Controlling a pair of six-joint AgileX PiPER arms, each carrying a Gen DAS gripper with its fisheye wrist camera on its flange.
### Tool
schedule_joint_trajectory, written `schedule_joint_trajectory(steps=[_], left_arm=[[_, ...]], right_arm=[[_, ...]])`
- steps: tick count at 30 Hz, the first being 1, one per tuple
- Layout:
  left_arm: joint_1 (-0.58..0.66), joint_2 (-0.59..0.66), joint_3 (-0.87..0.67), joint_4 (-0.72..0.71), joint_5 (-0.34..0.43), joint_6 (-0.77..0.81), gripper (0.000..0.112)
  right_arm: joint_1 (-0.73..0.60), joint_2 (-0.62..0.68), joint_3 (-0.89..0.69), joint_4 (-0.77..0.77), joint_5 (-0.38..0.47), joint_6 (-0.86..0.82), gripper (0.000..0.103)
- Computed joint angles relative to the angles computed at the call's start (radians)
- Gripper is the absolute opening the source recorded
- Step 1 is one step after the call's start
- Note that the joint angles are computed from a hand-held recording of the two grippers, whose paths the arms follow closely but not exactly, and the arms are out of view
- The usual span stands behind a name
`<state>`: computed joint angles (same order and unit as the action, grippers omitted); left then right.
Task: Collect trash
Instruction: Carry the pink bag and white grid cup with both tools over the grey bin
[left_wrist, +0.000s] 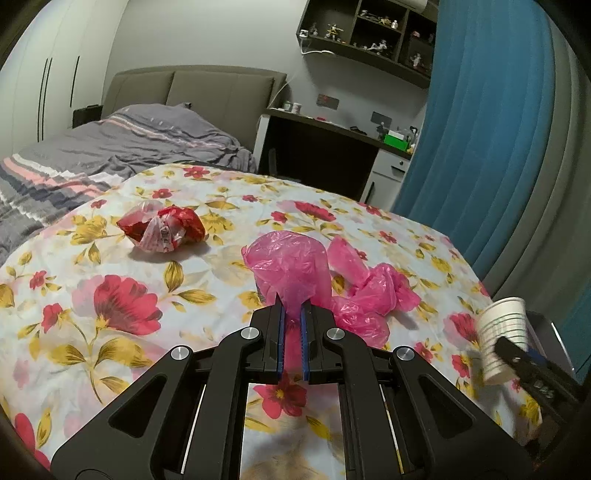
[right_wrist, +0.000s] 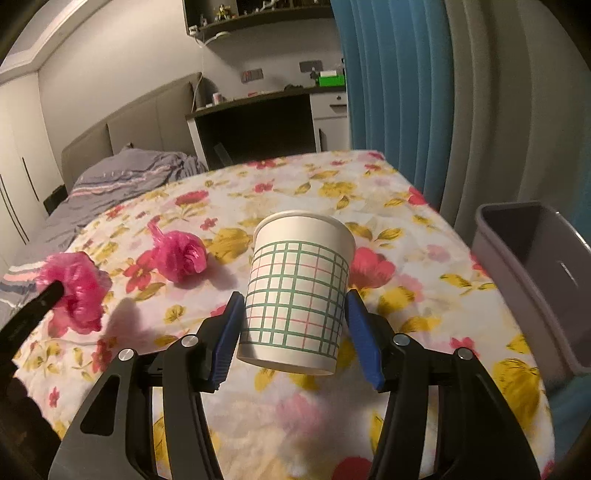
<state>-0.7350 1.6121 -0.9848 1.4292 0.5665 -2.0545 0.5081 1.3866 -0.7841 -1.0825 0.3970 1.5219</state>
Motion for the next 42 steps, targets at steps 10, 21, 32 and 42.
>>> schedule_joint_trajectory(steps=[10, 21, 32, 42], left_arm=[[-0.083, -0.049, 0.001, -0.055, 0.058, 0.064, 0.006], [-0.249, -0.081, -0.050, -0.107, 0.173, 0.137, 0.006], [-0.401, 0.000, -0.214, -0.159, 0.222, 0.249, 0.006], [-0.459, 0.188, -0.468, -0.255, 0.171, 0.416, 0.006]], right_arm=[[0.131, -0.227, 0.129, -0.070, 0.148, 0.067, 0.055], [0.286, -0.452, 0.221, -0.061, 0.351, 0.060, 0.055], [0.329, -0.652, 0.278, -0.028, 0.486, -0.010, 0.055], [0.036, -0.791, 0.327, 0.102, 0.350, -0.256, 0.055]])
